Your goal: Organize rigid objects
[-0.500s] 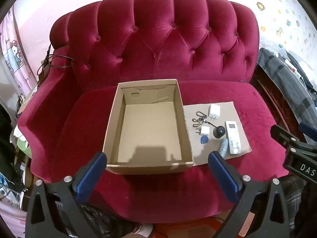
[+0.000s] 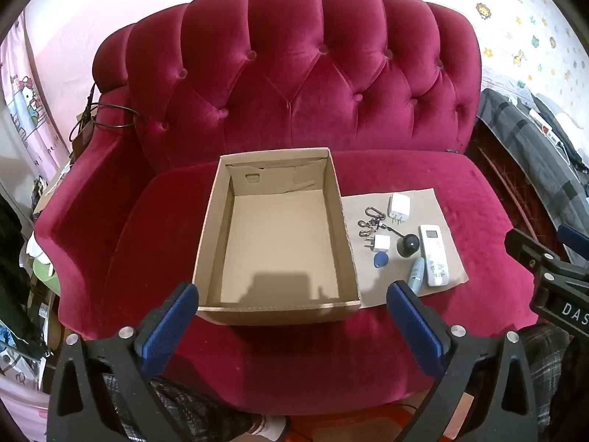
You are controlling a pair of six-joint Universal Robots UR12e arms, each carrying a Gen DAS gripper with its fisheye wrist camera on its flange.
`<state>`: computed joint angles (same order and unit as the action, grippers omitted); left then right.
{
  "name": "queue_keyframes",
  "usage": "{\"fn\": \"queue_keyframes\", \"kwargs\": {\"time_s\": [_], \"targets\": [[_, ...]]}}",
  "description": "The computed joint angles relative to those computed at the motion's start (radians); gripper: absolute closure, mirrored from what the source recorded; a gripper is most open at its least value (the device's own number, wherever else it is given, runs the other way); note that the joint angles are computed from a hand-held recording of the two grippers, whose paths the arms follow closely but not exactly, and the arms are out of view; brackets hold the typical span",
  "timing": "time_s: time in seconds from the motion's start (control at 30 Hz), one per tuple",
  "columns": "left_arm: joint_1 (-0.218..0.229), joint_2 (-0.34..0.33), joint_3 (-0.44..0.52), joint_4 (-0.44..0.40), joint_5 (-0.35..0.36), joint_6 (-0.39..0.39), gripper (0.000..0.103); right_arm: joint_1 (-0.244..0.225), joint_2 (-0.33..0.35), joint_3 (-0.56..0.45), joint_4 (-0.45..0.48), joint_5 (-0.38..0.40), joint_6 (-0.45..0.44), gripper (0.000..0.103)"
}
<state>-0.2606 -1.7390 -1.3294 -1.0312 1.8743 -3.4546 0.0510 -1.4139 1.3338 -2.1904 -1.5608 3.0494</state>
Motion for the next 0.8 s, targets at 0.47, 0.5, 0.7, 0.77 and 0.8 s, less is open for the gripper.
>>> {"fn": "queue_keyframes", "kwargs": {"time_s": [0.47,0.5,0.7,0.77,0.8], "targets": [[0.006,0.001,-0.002,0.003,0.000,0.005,0.000,-0.006,-0.002,0.002,-0.005,0.007,0.000,0.000],[0.006,0.001,0.000,0.001,0.000,0.007,0.000,-0.006,-0.001,0.001,-0.003,0.008,0.001,0.000],[0.007,-0.001,0.005,-0.002,0.000,0.010,0.000,-0.006,0.000,-0.002,0.000,0.008,0.001,0.000],[0.008,-0.001,0.005,-0.001,-0.002,0.012,0.000,-0.004,0.001,-0.006,0.007,0.007,0.002,0.000],[0.007,-0.002,0.006,-0.002,0.001,0.010,0.000,-0.004,0.001,-0.006,0.007,0.006,0.001,0.000]]}}
